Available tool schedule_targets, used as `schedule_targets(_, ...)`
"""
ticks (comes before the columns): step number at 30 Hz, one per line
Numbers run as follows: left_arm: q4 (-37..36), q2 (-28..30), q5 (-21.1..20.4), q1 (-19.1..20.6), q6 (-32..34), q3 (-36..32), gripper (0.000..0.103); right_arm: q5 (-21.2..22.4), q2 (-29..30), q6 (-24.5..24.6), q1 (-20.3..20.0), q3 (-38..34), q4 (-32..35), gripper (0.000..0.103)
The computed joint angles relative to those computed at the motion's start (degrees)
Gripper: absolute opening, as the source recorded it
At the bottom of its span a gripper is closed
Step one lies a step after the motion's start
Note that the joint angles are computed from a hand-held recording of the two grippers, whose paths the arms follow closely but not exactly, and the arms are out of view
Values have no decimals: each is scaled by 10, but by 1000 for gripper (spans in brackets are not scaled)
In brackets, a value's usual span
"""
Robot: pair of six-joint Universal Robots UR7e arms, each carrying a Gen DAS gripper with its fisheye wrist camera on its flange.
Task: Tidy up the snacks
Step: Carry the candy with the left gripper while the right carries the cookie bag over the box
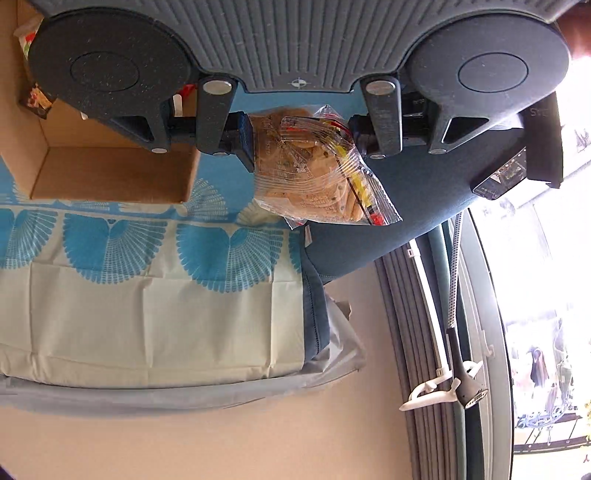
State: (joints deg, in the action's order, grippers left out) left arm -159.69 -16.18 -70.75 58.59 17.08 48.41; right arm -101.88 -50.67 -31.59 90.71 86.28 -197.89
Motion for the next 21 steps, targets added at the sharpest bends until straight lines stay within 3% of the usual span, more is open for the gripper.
schedule_targets(4, -84, -28, -2, -5, 46, 89, 19, 6, -5, 4, -17, 36, -50, 48)
schedule_targets(7, -136, -33, -14, -8, 69, 113, 19, 15, -18, 22, -31, 62, -66, 48)
schedule_targets(13, -105, -11, 15, -7, 51, 76, 19, 6, -34, 33, -46, 91, -105, 48)
schedule_targets(21, -99, 1, 22, -10, 82, 68, 19, -7, -42, 42, -58, 106, -127, 48)
